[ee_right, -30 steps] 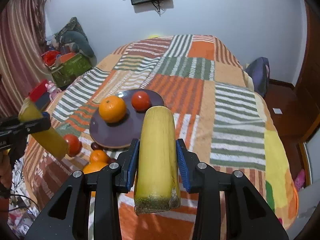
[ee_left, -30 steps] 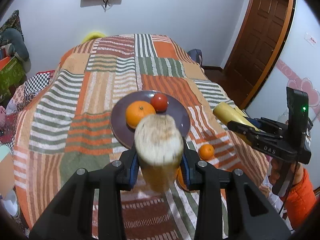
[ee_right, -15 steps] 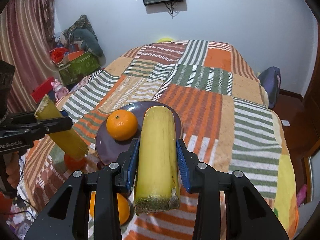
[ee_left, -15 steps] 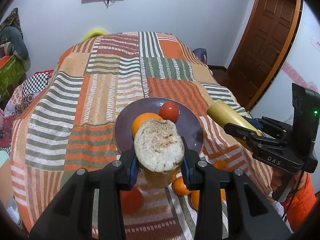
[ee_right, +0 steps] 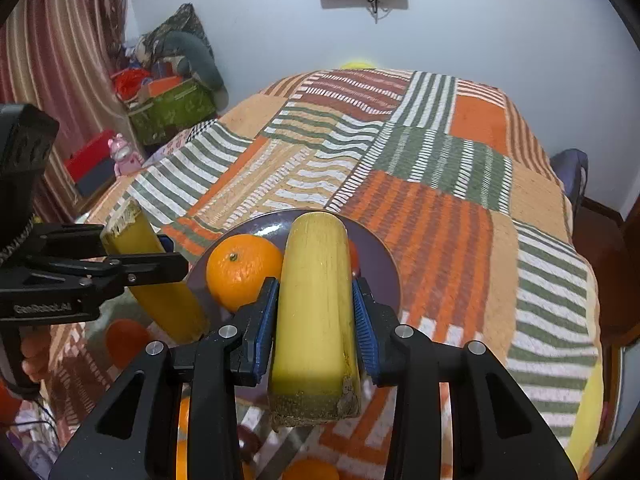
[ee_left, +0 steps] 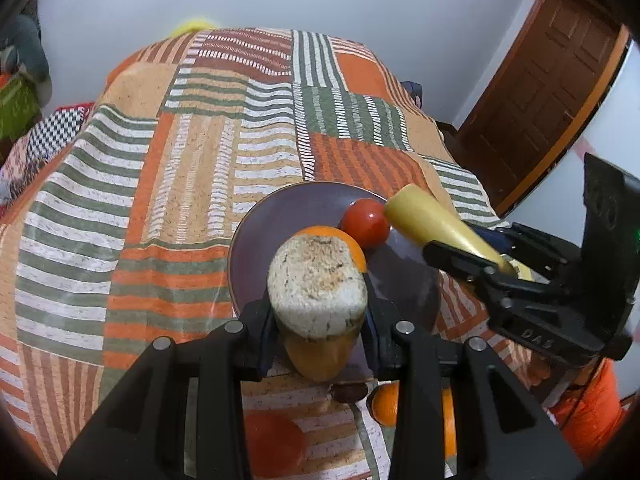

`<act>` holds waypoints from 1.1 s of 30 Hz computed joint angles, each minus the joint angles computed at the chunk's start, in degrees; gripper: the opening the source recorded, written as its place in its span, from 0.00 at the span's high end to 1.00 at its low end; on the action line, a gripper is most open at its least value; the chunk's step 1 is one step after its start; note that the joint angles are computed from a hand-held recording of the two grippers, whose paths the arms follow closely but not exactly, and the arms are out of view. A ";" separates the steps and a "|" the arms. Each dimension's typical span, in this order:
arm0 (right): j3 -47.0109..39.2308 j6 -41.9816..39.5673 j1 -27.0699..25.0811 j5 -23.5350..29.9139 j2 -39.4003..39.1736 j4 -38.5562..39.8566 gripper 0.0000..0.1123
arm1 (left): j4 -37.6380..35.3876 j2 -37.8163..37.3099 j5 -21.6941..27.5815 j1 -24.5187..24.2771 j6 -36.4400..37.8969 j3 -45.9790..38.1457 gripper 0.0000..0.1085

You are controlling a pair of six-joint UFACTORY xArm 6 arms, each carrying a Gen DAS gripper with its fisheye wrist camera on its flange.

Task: Organize fruits
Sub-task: 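Lift and lay left tool's yellow vegetable on the plate while right tool places its own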

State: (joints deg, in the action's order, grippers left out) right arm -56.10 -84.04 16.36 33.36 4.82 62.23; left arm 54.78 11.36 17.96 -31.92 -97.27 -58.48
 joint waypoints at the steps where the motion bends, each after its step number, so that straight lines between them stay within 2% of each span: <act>1: -0.38 0.11 0.22 0.02 0.41 -0.32 0.70 | -0.39 0.23 0.64 0.16 0.62 -0.22 0.67; 3: -1.34 0.35 0.77 0.02 1.43 -1.03 0.70 | -0.17 0.64 1.62 0.36 0.78 -0.49 0.66; 7: -1.57 0.23 1.73 -0.51 2.16 -2.07 0.70 | -0.37 1.17 0.39 1.51 1.39 -0.34 0.64; 13: -2.41 1.13 2.30 -0.63 3.43 -4.00 0.70 | -2.72 2.27 3.93 1.36 4.66 -1.11 0.55; 15: -2.59 1.73 2.46 -0.76 3.75 -4.89 0.70 | -5.48 2.98 3.56 1.71 7.08 -1.08 0.51; 18: -2.91 2.72 2.57 -0.77 4.24 -6.23 0.70 | -4.70 3.03 2.63 2.10 6.53 -0.74 0.50; 23: -3.23 4.12 2.67 -0.54 4.32 -7.84 0.70 | -5.69 3.35 4.61 1.66 7.52 -1.39 0.39; 28: -3.33 4.92 2.68 -0.36 4.25 -8.90 0.70 | -12.67 3.97 1.76 2.03 13.08 -0.44 0.30; 33: -2.69 4.32 3.11 -1.70 3.95 -8.74 0.70 | -13.06 4.96 3.12 0.94 14.86 -1.60 0.29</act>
State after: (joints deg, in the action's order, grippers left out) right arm -58.79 -79.72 19.47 31.66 8.77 53.48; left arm 41.72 16.32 21.08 -30.98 -82.41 -60.09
